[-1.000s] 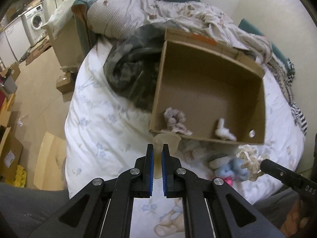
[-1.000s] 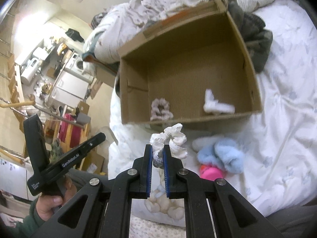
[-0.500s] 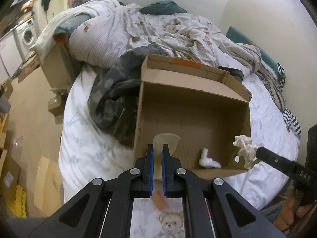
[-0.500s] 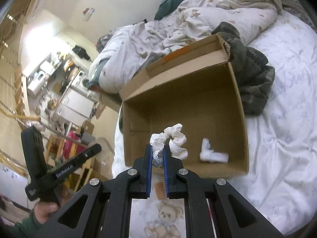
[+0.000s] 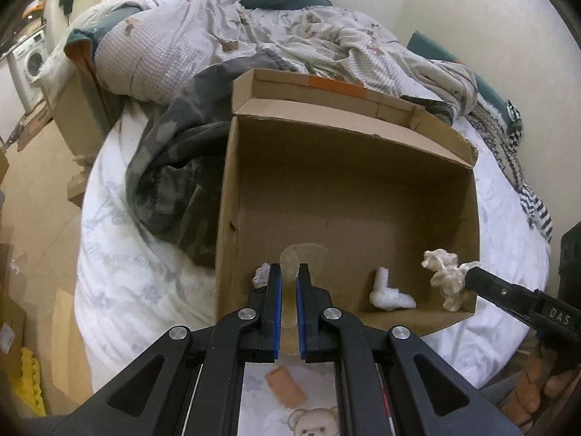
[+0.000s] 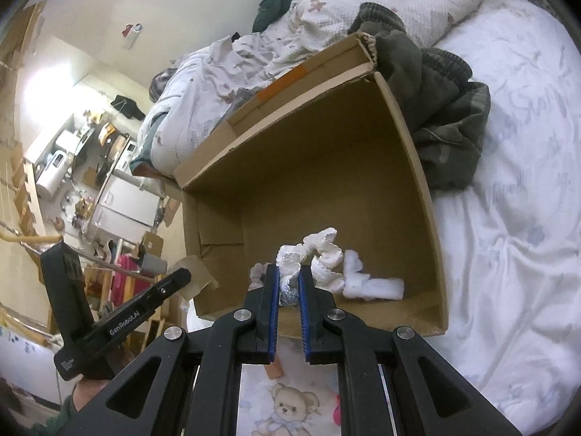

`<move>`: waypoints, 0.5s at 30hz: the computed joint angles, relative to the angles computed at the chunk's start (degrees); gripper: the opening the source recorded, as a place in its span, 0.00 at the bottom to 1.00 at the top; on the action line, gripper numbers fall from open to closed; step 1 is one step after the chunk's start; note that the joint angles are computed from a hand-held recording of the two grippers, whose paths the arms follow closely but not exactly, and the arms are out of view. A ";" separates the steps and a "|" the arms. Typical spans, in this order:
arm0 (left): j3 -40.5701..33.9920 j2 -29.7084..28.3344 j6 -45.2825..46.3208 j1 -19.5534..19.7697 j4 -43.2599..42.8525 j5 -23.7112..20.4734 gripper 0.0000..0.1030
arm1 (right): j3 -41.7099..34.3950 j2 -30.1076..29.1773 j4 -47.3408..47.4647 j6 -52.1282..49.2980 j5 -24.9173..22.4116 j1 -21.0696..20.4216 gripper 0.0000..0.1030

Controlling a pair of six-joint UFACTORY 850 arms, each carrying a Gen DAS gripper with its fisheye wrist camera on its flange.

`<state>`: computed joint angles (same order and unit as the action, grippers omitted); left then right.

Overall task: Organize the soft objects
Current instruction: 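Lower both held items into the box and open both tools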

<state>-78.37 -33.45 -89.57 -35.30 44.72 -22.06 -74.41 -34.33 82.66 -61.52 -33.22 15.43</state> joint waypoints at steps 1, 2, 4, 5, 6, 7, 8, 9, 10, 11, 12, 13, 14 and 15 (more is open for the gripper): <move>-0.02 -0.18 0.60 0.22 -0.78 0.68 0.07 | -0.18 -0.23 0.20 0.20 0.07 -0.04 0.12; -0.24 -0.54 1.97 0.49 -2.26 1.24 0.07 | -0.34 -0.41 0.19 0.59 0.11 -0.03 0.12; -0.39 -1.12 4.62 0.96 -5.58 2.56 0.07 | -1.28 -1.25 -0.87 2.41 0.04 0.05 0.12; -0.51 -1.33 6.26 1.19 -7.74 3.10 0.07 | -1.52 -1.55 -1.53 3.25 -0.09 0.09 0.12; -0.51 -1.41 7.67 1.36 -9.36 3.48 0.07 | -2.10 -2.05 -2.71 4.54 -0.27 0.24 0.12; -0.49 -1.48 9.49 1.53 -11.21 4.02 0.07 | -2.53 -2.46 -3.77 5.64 -0.34 0.46 0.12; -0.64 -1.58 10.79 1.53 -12.19 4.01 0.07 | -3.07 -2.94 -4.97 6.71 -0.55 0.64 0.12; -0.76 -1.60 11.32 1.48 -12.46 3.94 0.07 | -3.92 -3.58 -6.55 8.02 -0.81 0.89 0.12; -0.74 -1.51 11.76 1.41 -12.47 4.16 0.07 | -4.36 -3.95 -7.79 8.91 -0.89 1.13 0.12; -0.73 -1.43 12.42 1.32 -12.58 4.45 0.07 | -4.78 -4.29 -8.77 9.64 -0.95 1.34 0.12; -0.80 -1.43 13.01 1.21 -12.79 4.41 0.07 | -5.47 -4.80 -9.79 10.46 -1.20 1.53 0.12; -1.03 -1.55 13.51 1.03 -12.95 4.08 0.07 | -5.80 -5.07 -10.33 10.85 -1.45 1.68 0.12; -1.38 -1.76 13.80 0.85 -12.93 3.64 0.07 | -6.00 -5.23 -10.65 11.02 -1.56 1.81 0.12; -1.68 -1.95 14.23 0.70 -13.05 3.31 0.07 | -6.14 -5.35 -10.85 10.91 -1.62 1.95 0.12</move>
